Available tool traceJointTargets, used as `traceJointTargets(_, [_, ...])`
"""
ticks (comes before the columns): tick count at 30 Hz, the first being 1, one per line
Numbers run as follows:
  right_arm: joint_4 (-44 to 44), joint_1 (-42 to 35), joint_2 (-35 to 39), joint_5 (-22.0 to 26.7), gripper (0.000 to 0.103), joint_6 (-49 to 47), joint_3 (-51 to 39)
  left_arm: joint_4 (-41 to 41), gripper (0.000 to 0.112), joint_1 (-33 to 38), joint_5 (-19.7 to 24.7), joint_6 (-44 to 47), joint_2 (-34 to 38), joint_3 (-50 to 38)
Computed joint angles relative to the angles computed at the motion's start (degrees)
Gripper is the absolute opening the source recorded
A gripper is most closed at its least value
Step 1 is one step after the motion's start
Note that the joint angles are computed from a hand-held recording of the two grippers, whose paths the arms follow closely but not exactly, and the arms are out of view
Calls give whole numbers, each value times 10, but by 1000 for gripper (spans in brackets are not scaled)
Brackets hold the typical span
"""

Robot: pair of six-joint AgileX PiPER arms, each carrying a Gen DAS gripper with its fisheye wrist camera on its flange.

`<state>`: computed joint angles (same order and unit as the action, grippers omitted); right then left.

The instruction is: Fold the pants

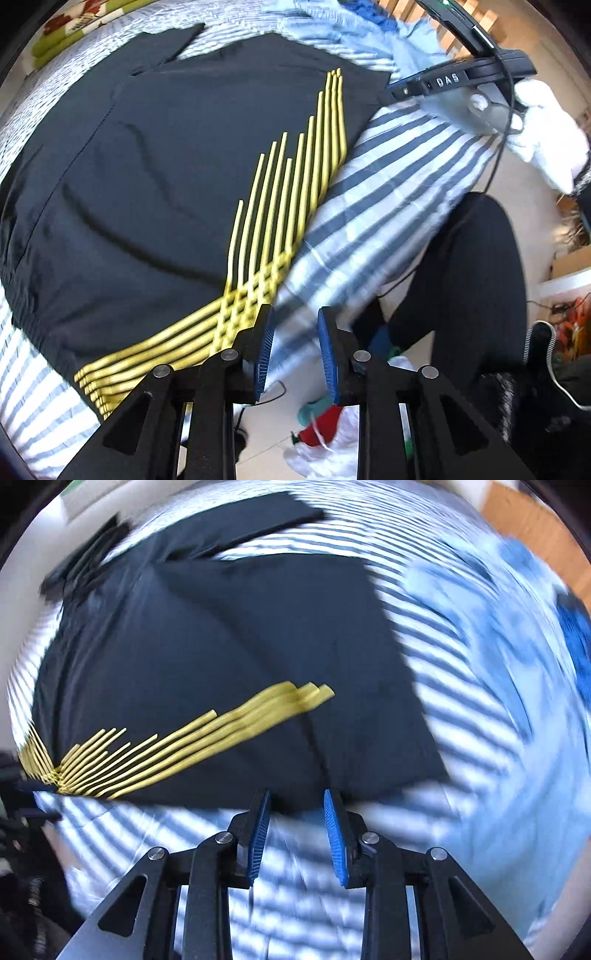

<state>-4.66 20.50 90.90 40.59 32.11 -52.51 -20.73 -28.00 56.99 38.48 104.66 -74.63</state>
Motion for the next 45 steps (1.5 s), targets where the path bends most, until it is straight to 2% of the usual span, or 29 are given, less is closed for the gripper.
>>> traceJointTargets(2, [-36,-3,-26,-4,27,49,0,8,28,9,-14,-6,-21,10])
traceJointTargets(4, [-56,-3,-21,-20,27,71,-11,15,29,21,-22,-14,-18,-5])
traceJointTargets(7, [-69,0,42,-28,28,74,-68,23,36,33,-19,-48,22,-58])
traceJointTargets(12, [-9,-33,104,-68,29,51,-99,24,42,24,-4,-84,105,-147])
traceJointTargets(14, [16,-41,134,-68,30,31,-113,13,41,23,24,-83,141,-177])
traceJointTargets(15, [-5,-30,126,-76,30,47,-102,15,42,17,12,-74,132,-159])
traceJointTargets(19, [-101,48,101,-20,30,79,-69,3,51,2,-15,14,58,-38])
traceJointTargets(20, [-104,60,92,-3,30,70,-62,14,51,-3,-26,22,37,-10])
traceJointTargets(22, [-93,55,66,21,30,74,-46,4,52,7,-13,38,14,13])
traceJointTargets(25, [-119,38,15,1,30,136,-16,-10,52,38,-5,40,-13,20])
traceJointTargets(27, [-137,39,-5,-26,30,168,-7,7,52,49,-39,32,-36,33])
traceJointTargets(28, [-135,42,-4,-36,30,167,-13,25,52,55,-62,22,-44,38])
traceJointTargets(31, [-138,52,23,-62,31,181,-34,30,52,78,-61,7,-28,13])
traceJointTargets(33, [-97,47,41,-90,31,149,-36,59,52,80,-82,-13,-19,17])
traceJointTargets(35, [-90,58,63,-83,31,145,-42,69,52,87,-72,-12,-10,20])
traceJointTargets(37, [-134,75,72,-50,31,172,-25,99,52,95,-98,-2,-14,56])
traceJointTargets(39, [-161,60,20,-67,31,204,51,88,53,117,-104,30,-31,89])
traceJointTargets(42, [-195,13,-34,8,35,309,102,116,54,136,-131,39,-79,141])
traceJointTargets(43, [-204,2,-55,18,35,331,116,120,54,141,-133,43,-95,151])
traceJointTargets(44, [-193,-16,-88,5,35,331,138,120,55,144,-138,51,-112,162])
traceJointTargets(45, [-177,-26,-109,-8,35,323,150,134,55,131,-164,37,-123,179])
